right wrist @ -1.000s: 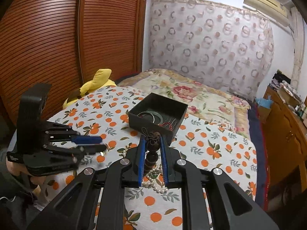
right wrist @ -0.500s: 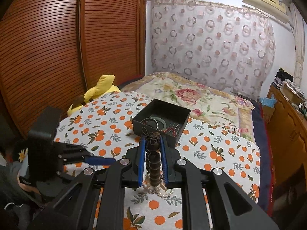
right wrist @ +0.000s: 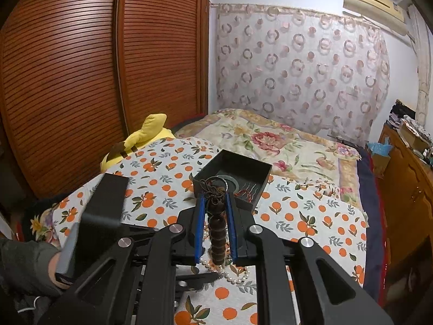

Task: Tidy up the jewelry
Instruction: 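Carry the bead strand toward the box with the right tool while the left tool grasps a pearl strand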

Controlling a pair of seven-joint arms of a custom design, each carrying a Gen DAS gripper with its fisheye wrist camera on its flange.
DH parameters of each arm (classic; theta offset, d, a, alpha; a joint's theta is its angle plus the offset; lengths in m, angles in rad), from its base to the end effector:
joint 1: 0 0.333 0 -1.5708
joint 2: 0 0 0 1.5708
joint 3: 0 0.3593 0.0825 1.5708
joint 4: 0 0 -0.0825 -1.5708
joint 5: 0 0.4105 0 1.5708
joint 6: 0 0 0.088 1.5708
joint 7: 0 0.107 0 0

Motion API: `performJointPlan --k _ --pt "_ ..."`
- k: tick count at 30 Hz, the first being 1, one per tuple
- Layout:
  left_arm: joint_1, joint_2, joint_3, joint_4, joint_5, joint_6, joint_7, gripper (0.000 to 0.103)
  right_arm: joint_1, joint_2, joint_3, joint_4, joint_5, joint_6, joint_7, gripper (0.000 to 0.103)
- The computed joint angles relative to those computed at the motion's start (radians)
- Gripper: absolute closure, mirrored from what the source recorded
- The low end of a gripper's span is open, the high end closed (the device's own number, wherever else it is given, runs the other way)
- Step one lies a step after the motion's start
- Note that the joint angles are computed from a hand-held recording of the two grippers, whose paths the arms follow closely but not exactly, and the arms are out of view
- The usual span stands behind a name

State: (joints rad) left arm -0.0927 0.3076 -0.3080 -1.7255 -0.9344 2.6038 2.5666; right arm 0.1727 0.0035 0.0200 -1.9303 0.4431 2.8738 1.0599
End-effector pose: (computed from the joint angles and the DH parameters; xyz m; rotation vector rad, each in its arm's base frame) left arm 0.6765 -0.2412 0.4987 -1.2008 2.4628 -1.3499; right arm 0.6261 0.0974 0.6262 -1.8421 1.3107 -0.6932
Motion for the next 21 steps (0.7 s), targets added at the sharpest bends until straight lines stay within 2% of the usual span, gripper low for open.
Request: performJointPlan --k 1,2,3,10,21 --pt "-0.004 0.008 -0.001 0.010 0.007 -0.001 -0.002 0.071 -0.001 -0.002 -0.001 -0.002 0.001 0.000 0.001 0.086" --pt "-0.007 0.015 0.000 0.018 0.019 -0.007 -0.010 0.089 -0.002 -0.003 -0.002 -0.005 -0.003 0.001 0.004 0.086" --pt "-0.010 0.020 0.002 0.024 0.032 -0.012 -0.019 0.100 -0.003 -0.004 -0.004 -0.008 -0.006 0.002 0.007 0.086" --pt "0.001 -0.014 -0.006 -0.010 0.012 0.024 0.019 0.099 -0.018 0.003 -0.015 -0.027 -0.039 0.008 0.056 0.086" --pt "0.020 -0.065 0.007 0.000 -0.101 -0.006 0.092 0.099 -0.039 0.037 -0.002 -0.032 -0.059 -0.016 0.083 0.086"
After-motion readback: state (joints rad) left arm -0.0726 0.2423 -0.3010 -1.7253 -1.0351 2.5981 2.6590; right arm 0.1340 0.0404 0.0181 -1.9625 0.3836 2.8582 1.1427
